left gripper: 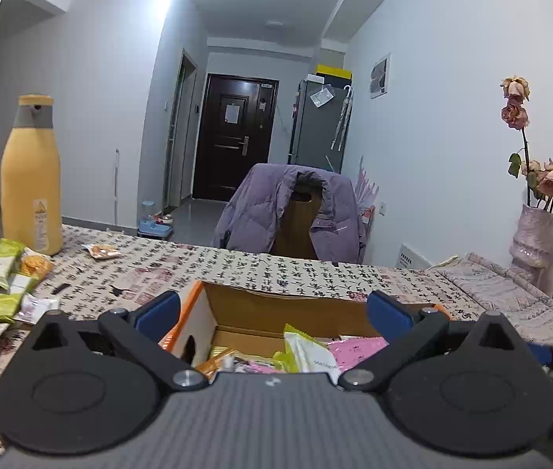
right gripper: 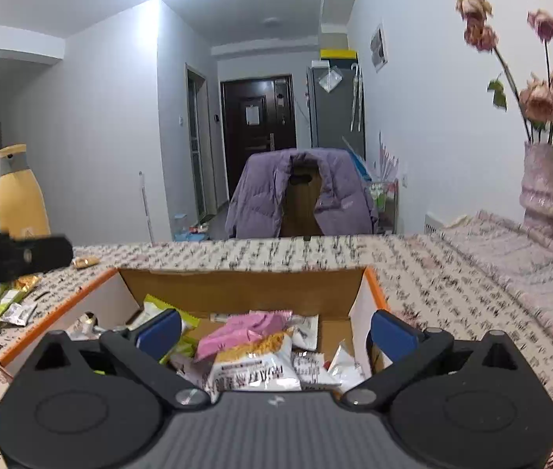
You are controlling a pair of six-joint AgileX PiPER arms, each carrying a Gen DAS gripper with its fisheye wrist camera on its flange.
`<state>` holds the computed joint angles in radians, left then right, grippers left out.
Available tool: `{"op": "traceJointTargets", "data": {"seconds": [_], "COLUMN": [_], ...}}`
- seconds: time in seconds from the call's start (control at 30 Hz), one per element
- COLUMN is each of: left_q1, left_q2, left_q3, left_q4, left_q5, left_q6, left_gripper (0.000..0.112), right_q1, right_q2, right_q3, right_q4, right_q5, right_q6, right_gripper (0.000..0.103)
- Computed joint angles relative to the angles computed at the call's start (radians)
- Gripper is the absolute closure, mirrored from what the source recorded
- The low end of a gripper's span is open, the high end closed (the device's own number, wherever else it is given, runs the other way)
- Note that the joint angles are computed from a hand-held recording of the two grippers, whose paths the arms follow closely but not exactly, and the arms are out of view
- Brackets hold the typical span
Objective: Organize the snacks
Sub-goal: 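Lower both packets into the box and open both grippers, then move both open grippers back to the white packets beside the box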
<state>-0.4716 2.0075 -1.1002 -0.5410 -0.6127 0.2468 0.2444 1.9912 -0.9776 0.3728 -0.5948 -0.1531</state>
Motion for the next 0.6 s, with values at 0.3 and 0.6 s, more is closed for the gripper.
{"op": "traceJointTargets", "data": {"seconds": [0.3, 0.6], "left_q1": [-0.006, 0.002], "left_q2": [-0.073, -0.118], "left_q3": [0.127, 0.253], "left_q4": [0.01, 0.05], "left_q5": [-0.032, -0.054], "left_q6": [0.002, -0.029], "left_gripper": [0.009, 0.009], "right_q1": [0.031, 0.041], "right_q2": [-0.13, -0.199], "right_q3": [0.162, 0.329], "right_q4": [0.035, -0.011], "right_q5": [-0.065, -0.115], "right_q6": [-0.007, 0.037], "right_gripper": [0.0, 0.0]}}
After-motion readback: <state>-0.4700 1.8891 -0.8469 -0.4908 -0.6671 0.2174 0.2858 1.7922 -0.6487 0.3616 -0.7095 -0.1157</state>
